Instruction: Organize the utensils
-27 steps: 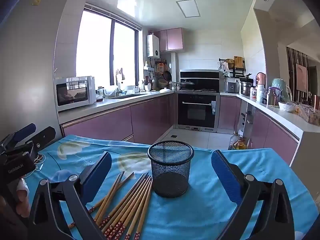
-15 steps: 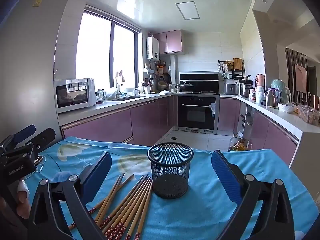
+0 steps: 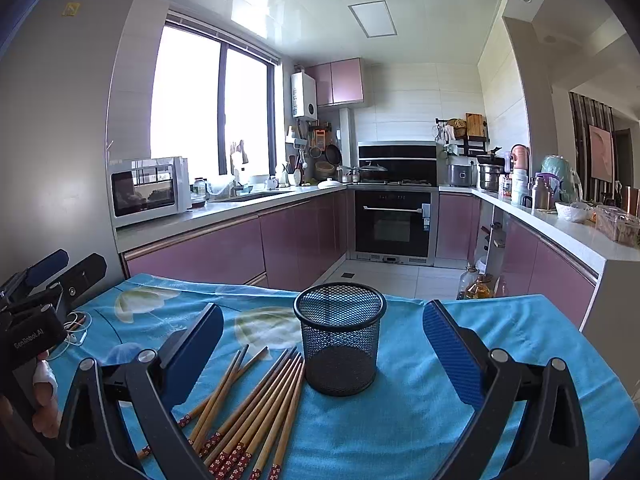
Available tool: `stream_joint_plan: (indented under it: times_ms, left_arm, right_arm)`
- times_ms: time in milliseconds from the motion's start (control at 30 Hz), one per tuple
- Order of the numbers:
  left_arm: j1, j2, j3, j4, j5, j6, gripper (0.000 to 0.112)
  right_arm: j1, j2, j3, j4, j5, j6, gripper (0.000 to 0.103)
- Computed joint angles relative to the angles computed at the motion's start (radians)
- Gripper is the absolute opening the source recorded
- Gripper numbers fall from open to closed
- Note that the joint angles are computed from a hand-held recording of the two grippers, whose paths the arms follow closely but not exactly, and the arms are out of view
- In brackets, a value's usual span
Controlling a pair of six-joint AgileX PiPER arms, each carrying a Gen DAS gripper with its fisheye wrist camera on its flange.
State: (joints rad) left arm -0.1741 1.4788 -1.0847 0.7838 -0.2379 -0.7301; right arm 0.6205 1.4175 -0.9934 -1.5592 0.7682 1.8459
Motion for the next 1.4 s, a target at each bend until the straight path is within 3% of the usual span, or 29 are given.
stream_joint_plan:
  times_ms: [1400]
  left_arm:
    - [-0.002, 0.0, 0.003, -0.018, -0.003, 0.016, 0.097]
  right_arm:
    - [-0.018, -0.007, 0.01, 0.005, -0.021, 0.006, 0.097]
